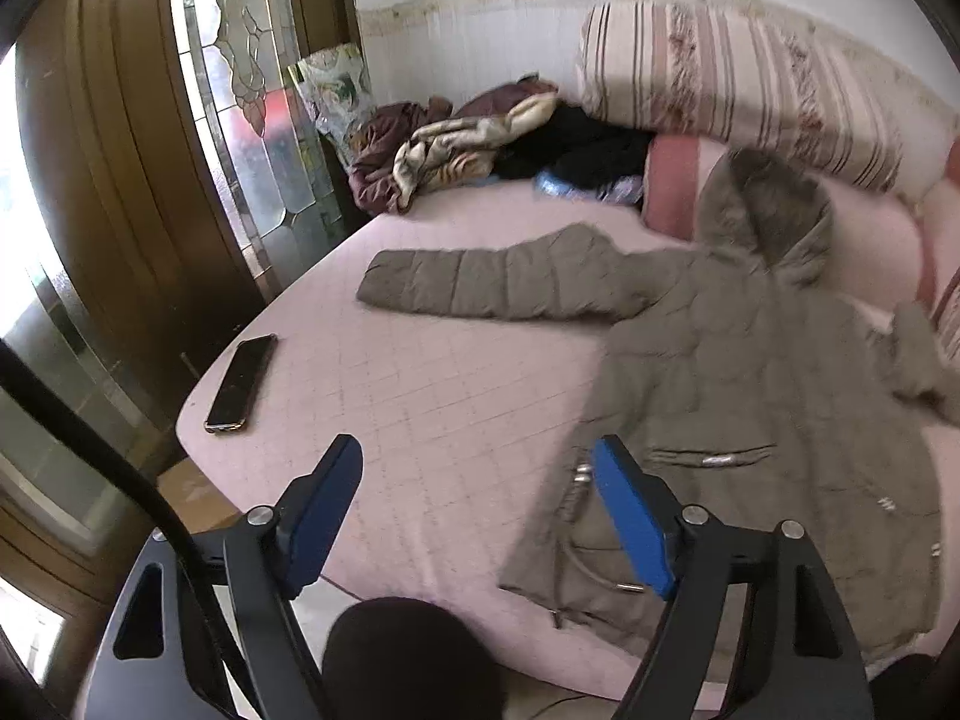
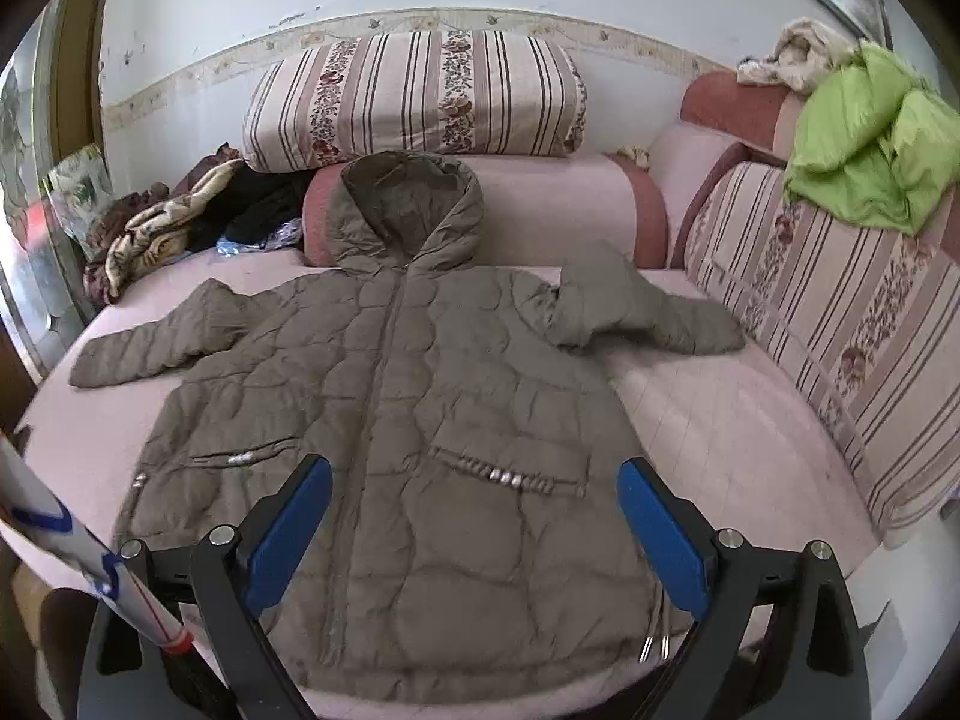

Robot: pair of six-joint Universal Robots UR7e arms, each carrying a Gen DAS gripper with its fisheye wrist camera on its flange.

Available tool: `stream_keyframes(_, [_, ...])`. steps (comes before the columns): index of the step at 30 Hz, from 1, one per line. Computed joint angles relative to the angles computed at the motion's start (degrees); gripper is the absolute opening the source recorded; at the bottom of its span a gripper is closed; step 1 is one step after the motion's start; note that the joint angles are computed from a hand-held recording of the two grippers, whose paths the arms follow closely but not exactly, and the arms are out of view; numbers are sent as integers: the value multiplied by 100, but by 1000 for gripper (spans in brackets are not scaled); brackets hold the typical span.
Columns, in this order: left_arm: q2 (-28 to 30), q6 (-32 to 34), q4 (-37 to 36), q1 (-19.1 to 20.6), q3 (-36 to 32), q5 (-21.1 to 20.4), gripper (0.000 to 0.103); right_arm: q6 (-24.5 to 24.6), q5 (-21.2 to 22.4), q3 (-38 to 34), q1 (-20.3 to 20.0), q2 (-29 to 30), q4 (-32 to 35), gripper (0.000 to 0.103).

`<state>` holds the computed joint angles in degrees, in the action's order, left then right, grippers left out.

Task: Fold large clothes
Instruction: 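Move the left tool toward the jacket sleeve nearest it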

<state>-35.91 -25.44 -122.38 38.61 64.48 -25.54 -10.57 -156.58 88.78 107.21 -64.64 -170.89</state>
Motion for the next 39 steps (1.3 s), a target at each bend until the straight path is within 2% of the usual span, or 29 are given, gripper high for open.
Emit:
stream_keyframes(3, [172, -196, 342, 135, -347, 30, 79, 142, 86, -141, -110, 73, 305, 99])
stream_keyframes(8, [368, -287, 400, 357, -782, -174, 79, 184, 236, -350, -227, 229, 680, 99])
stream_keyframes(12, [580, -193, 326, 508, -1096, -94, 79, 20, 278, -572, -265, 400, 923, 98])
stream_keyframes(16, [727, -177, 457, 621, -1352, -117, 79, 242, 434, -793, -329, 525, 1415, 98])
stream_keyframes(20, [883, -224, 663, 724, -1633, -179, 79, 340, 509, -919, -386, 654, 1629, 97])
stream_keyframes(25, [1055, -194, 737, 850, -1923, -317, 79, 380, 618, -1054, -436, 791, 1906, 91])
stream_keyframes(34, [1300, -66, 787, 1066, -2374, -423, 79, 678, 706, -1147, -525, 956, 2198, 91])
stream_keyframes(39, [1559, -138, 1041, 1250, -2900, -482, 79, 746, 698, -1116, -559, 980, 2312, 91])
